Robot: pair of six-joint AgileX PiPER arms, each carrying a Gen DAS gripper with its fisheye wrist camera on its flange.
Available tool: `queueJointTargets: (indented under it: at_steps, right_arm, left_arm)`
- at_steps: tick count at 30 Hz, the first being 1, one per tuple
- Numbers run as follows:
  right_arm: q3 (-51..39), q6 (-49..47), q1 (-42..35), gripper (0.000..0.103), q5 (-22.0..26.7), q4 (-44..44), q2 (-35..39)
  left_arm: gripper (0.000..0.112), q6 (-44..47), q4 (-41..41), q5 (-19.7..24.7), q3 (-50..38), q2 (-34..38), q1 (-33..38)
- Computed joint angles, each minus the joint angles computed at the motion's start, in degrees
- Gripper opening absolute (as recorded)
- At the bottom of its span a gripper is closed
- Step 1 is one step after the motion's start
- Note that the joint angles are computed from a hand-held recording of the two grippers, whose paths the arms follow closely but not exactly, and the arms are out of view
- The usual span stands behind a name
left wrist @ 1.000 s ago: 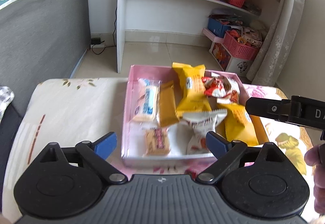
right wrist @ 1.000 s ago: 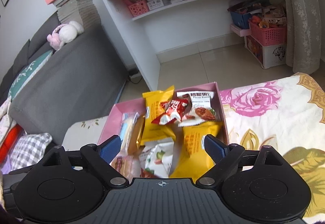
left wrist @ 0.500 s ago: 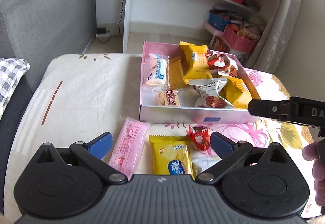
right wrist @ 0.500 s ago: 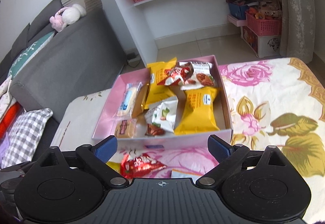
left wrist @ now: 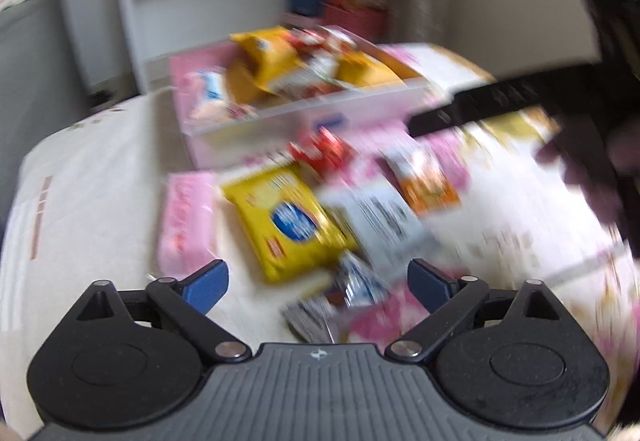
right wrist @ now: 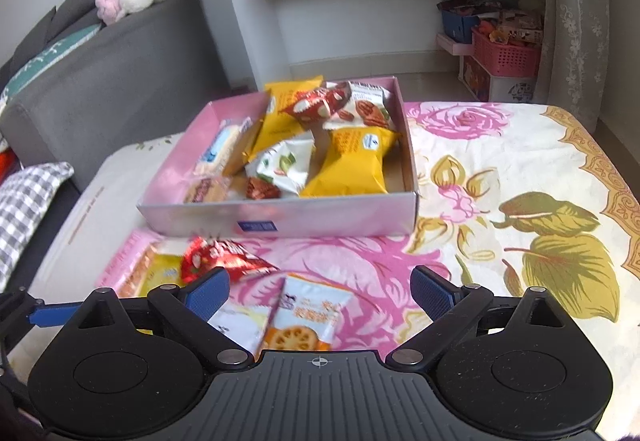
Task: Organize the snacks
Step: 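Withdraw both open tools from the box back toward the snack pile, then grasp the silver chocolate with the left tool while the right grasps the lotus biscuit packet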
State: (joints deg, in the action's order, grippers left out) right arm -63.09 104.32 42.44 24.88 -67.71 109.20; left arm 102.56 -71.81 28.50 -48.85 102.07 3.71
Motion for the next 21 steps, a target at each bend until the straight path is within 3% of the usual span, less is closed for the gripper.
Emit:
queueJointTargets:
  at_steps: [7,14,21]
  right_arm:
    - [-0.69,-6.74,-0.05,0.098,0.12,3.86,2.99]
    - [-3.26,-8.48,0.21,0.098,0.67,4.5,6.48]
    - [-3.03,-7.29,0.43,0.101,0.82,0.86,7.3]
  left_arm:
    - [0.071,3.26,3.76,3.16,0.05,1.11,0.73]
    - [0.042,0.76,6.9,-0.36,0.62,0.43,-1.32]
    - [0.039,-1.12,6.42,-3.47,1.85,-0.76,-1.07]
